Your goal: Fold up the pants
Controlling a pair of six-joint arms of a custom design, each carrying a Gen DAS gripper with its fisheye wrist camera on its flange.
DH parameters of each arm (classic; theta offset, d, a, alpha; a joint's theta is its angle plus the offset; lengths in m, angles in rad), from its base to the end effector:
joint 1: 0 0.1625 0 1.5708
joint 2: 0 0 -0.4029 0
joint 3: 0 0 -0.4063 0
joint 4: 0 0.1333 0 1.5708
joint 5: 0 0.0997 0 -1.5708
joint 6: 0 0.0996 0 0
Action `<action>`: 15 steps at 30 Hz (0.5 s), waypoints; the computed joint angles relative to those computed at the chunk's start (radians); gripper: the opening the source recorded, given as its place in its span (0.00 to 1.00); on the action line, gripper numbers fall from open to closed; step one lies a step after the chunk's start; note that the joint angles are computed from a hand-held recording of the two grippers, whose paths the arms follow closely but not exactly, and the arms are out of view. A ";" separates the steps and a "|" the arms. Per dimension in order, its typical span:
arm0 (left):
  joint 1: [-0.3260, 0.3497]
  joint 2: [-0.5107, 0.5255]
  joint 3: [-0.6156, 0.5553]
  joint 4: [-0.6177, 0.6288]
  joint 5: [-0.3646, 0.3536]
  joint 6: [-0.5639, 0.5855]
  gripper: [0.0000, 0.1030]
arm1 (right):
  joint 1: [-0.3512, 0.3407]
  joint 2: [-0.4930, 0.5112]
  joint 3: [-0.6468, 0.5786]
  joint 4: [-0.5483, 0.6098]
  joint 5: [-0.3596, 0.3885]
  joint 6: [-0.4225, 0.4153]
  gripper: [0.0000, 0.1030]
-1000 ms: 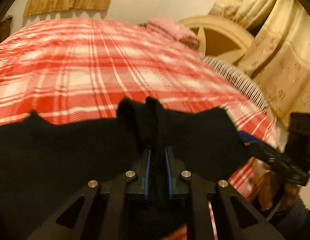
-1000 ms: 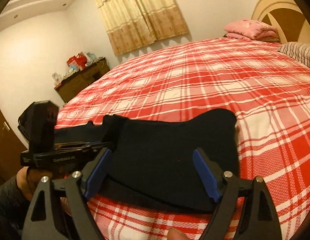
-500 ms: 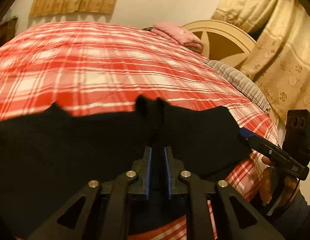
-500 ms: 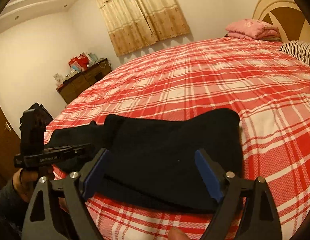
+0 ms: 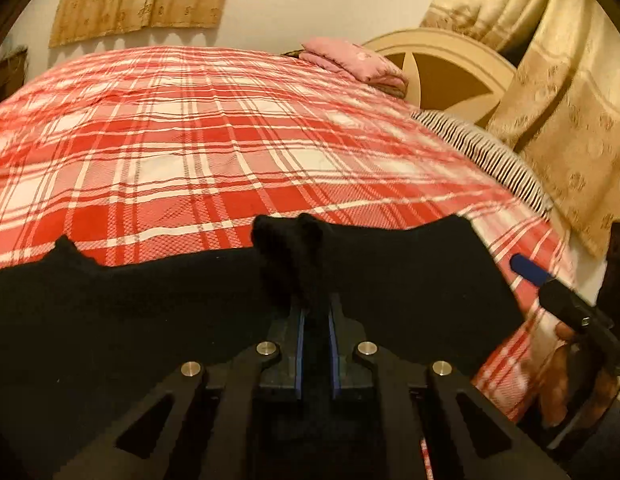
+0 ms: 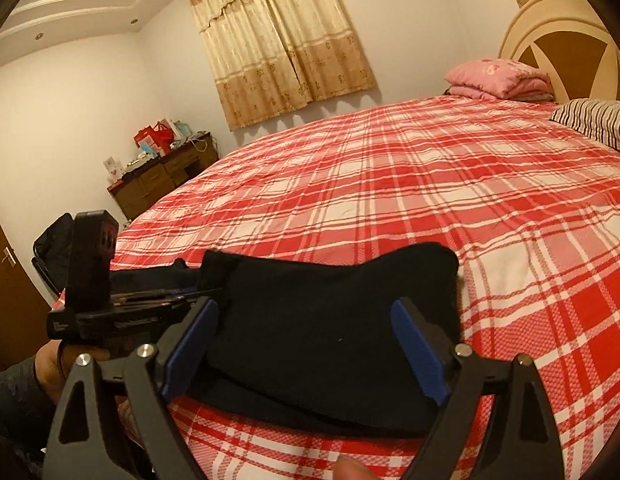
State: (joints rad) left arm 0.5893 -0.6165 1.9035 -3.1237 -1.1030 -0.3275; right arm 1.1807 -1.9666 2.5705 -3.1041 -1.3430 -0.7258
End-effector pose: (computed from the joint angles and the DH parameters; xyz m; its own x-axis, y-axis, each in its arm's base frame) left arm -0.3682 -0.4605 -0.0542 -0.8210 0.4677 -0.3274 0.5682 0.7253 -0.3888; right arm 0.0237 -0.3520 0.3254 -0.8764 -0.2154 0.4308 -0.4735 0.5487 -0.6890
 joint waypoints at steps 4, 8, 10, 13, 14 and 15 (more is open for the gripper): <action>-0.010 -0.067 0.068 -0.029 -0.007 -0.046 0.09 | -0.015 -0.024 0.004 0.004 0.028 -0.002 0.89; -0.001 -0.100 0.108 -0.005 -0.002 -0.090 0.09 | -0.013 -0.023 0.003 0.030 0.041 -0.017 0.92; 0.018 -0.086 0.100 0.014 -0.009 -0.107 0.10 | 0.002 -0.007 -0.001 0.036 0.020 -0.025 0.92; 0.021 -0.069 0.091 0.016 0.015 -0.113 0.18 | 0.023 0.018 -0.010 0.075 -0.025 -0.040 0.92; 0.020 -0.072 0.089 0.024 0.014 -0.115 0.18 | 0.036 0.036 -0.019 0.090 -0.062 -0.040 0.92; 0.017 -0.079 0.088 0.041 0.013 -0.117 0.20 | 0.047 0.059 -0.022 0.076 -0.101 -0.031 0.92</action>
State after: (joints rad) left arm 0.6065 -0.6957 1.9912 -3.0830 -1.0899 -0.4442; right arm 1.2279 -1.9081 2.5482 -3.0276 -1.4438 -0.7569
